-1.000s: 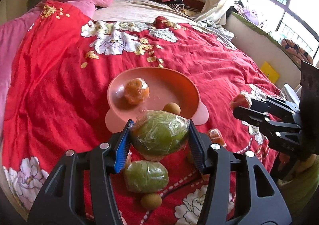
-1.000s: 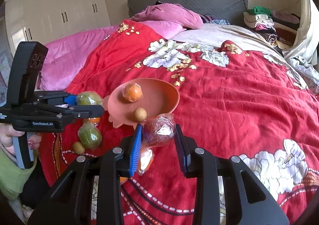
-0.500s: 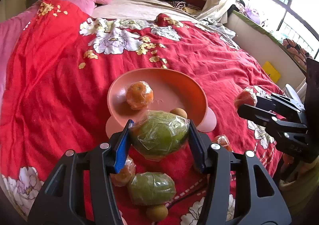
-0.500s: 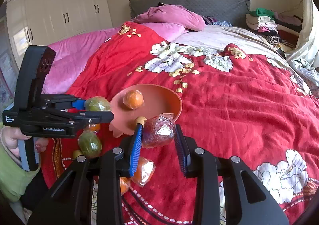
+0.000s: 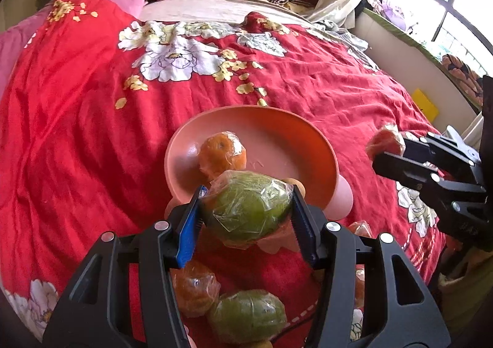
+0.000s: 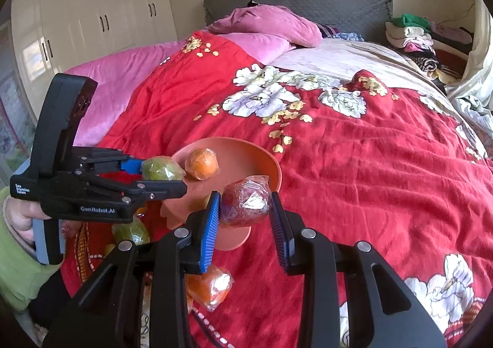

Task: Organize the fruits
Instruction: 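Carry the green fruit in left tool while right tool carries red fruit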

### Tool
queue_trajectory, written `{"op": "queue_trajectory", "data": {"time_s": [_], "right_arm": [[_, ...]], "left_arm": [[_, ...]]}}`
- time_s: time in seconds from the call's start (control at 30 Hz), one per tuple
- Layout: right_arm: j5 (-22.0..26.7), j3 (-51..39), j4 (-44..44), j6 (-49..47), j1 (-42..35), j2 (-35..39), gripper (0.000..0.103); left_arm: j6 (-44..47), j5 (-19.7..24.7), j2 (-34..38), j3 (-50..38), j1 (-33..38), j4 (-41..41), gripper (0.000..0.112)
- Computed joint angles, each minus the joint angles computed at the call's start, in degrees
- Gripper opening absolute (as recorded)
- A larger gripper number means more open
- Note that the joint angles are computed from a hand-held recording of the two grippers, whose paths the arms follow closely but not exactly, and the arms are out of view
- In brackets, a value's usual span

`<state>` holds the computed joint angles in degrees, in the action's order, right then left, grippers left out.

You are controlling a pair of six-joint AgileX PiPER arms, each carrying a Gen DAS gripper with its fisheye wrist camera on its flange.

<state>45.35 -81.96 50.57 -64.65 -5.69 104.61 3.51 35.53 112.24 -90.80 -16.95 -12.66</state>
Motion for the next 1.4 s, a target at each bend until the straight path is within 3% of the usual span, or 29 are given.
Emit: {"op": "queue_trajectory", "data": {"time_s": [0.6,1.0,1.4], "right_arm": [[2.2,-11.2,-7.6,6.3,3.2,7.9,0.031],[9.2,-26.1,-15.6,13.4,6.4,17.0,0.031],[13.9,-35.3,-19.8,15.5,8.1,22.8,0.031]], "left_arm": [[-0.8,2.5,5.2,-5.6,0.2,2.1,0.045],[1.9,3.2,6.4,-6.5,0.3,0.8,0.045],[2.2,3.9,6.9,-7.3,0.3,0.8,0.045]]}}
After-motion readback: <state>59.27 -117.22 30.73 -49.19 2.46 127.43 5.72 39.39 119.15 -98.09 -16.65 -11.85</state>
